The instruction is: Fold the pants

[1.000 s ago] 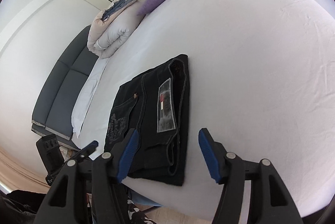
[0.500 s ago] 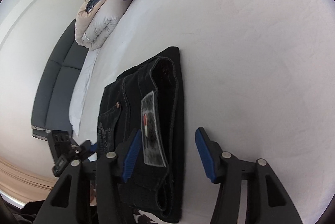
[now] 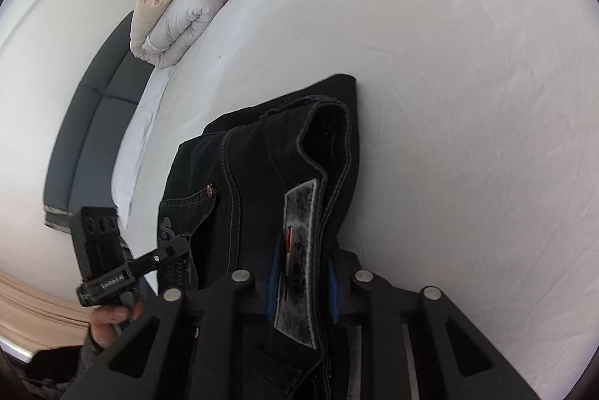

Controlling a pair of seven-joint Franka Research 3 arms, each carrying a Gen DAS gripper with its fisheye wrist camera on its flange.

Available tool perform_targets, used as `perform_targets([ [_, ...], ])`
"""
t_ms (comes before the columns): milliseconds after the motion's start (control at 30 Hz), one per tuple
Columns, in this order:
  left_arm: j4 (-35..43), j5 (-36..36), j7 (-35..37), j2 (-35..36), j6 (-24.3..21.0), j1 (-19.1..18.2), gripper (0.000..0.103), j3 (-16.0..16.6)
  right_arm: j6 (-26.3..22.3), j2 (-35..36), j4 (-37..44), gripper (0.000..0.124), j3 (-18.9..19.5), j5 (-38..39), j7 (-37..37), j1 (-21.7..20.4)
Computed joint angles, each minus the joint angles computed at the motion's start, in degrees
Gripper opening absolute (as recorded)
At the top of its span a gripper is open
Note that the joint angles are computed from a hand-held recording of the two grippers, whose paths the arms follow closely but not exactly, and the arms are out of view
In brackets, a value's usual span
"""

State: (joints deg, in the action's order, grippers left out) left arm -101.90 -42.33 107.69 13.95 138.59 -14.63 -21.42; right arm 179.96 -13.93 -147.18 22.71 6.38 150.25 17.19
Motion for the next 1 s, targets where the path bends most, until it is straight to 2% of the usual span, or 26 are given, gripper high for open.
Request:
perform_targets([
  [67,-0.58,-0.78,0.51,-0.36,0.63,0.01,0.023,-0.24,-1.24,-1.76,1.02,0.019,4.9,-3.98,2.71,-5.2],
  [233,0.44,-3.41,3.23,-0.73,2.56,-0.12,0.02,-0.58,-3.57,-4.43,4.27,0.018,7.2,-10.05,4.02,-9.2],
  [300,3.33,-1.98,4.02,1.09,4.08,-0.66,0.02,-0.47,-3.44,-4.44,5.36,0.018,4.77,-10.5,2.36,-8.42],
  [500,7.47,3.93,2.88,1.86,3.08,-0.9,0.02,-0.39,-4.49,-1.46,8.67,0.018,-2.25,-9.13,-3.32,-6.39],
  [600,8.04,5.06,2.43,3.12,2.96,-0.65,0.02,-0.66,-3.25,1.25,9.37,0.018,-7.62,-5.22,-8.14,-3.11],
  [633,7.41,4.37,2.75,2.93,2.93,-1.52,0.02,0.26,-3.22,2.43,9.95,0.018,-9.71,-3.19,-10.55,-1.55],
  [667,8.77,5.48,2.3,4.72,3.13,-0.44,0.02,-0.82,-3.49,3.42,10.64,0.018,-10.73,-2.0,-12.17,-0.96],
  [767,12.6,9.12,-0.55,9.24,2.39,-0.88,0.02,-0.5,-4.48,6.94,12.64,0.018,-13.21,1.46,-16.61,0.36],
  [833,12.8,10.96,-1.77,10.66,2.54,-0.61,0.021,-0.84,-5.97,8.37,13.36,0.02,-13.39,1.13,-16.04,-0.28],
  [867,12.02,10.5,-1.38,10.65,3.08,0.14,0.023,-1.52,-5.52,8.69,12.91,0.022,-14.14,2.87,-17.27,0.34],
  [933,10.93,9.74,-0.56,10.79,4.16,1.28,0.028,-2.45,-3.71,8.61,11.07,0.039,-15.49,8.02,-20.18,2.04],
  [967,10.36,9.86,-0.8,10.7,4.59,1.51,0.036,-2.54,-1.67,8.74,10.13,0.041,-17.01,12.6,-23.75,4.17],
  [1000,9.99,10.11,-1.14,10.65,5.0,1.65,0.042,-2.56,0.93,8.85,9.36,0.042,-19.56,21.21,-30.82,8.31],
])
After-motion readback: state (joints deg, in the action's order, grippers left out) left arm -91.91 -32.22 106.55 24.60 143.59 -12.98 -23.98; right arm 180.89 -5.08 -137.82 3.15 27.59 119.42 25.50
